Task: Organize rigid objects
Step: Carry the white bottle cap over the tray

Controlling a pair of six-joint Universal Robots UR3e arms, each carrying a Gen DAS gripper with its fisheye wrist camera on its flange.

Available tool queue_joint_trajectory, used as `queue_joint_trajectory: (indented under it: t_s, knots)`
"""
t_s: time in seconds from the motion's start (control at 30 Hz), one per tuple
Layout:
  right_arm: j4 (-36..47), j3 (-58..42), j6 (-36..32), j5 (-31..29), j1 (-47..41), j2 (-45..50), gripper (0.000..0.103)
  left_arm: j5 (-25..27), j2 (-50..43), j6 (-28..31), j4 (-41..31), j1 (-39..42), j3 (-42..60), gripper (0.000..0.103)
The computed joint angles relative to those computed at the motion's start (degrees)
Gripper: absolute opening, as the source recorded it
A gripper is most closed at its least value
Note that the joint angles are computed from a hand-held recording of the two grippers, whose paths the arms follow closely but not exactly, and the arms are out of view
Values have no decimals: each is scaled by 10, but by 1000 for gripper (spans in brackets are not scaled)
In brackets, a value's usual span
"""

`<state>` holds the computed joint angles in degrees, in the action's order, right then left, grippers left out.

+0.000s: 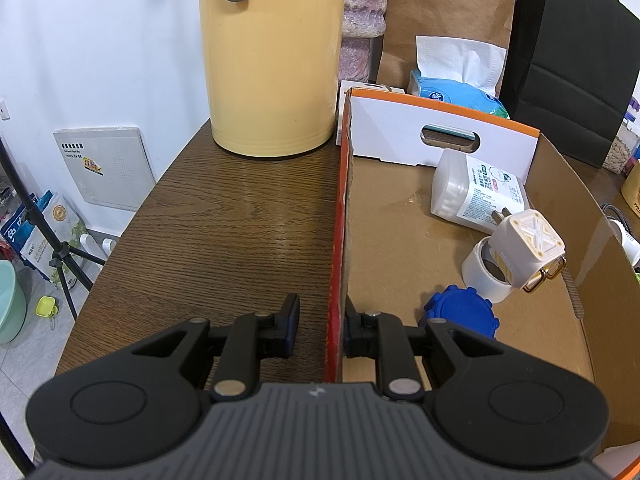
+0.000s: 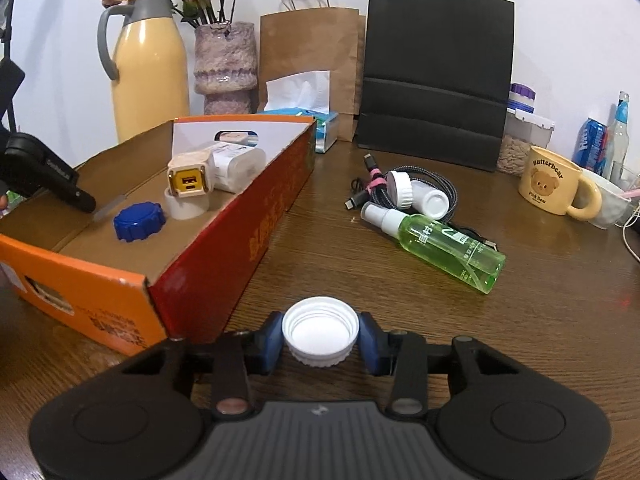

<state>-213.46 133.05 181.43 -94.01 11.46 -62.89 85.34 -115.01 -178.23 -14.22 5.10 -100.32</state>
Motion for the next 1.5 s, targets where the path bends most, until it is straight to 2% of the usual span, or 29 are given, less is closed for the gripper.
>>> queue_joint_trajectory:
  t_s: [0.37, 0.73, 1.1, 1.5]
  knots:
    - [-18, -13, -7, -11, -3, -8, 39, 0, 0, 0, 0, 0, 0, 21]
    - [9, -99, -29, -10, 1, -10, 39, 0, 0, 0, 1, 0, 0, 21]
    - [94, -274, -53, 8, 26, 38, 39, 0, 0, 0, 1, 0, 0, 21]
    - [255, -495, -67, 22, 57, 132, 39, 1, 0, 0, 1, -1, 0, 21]
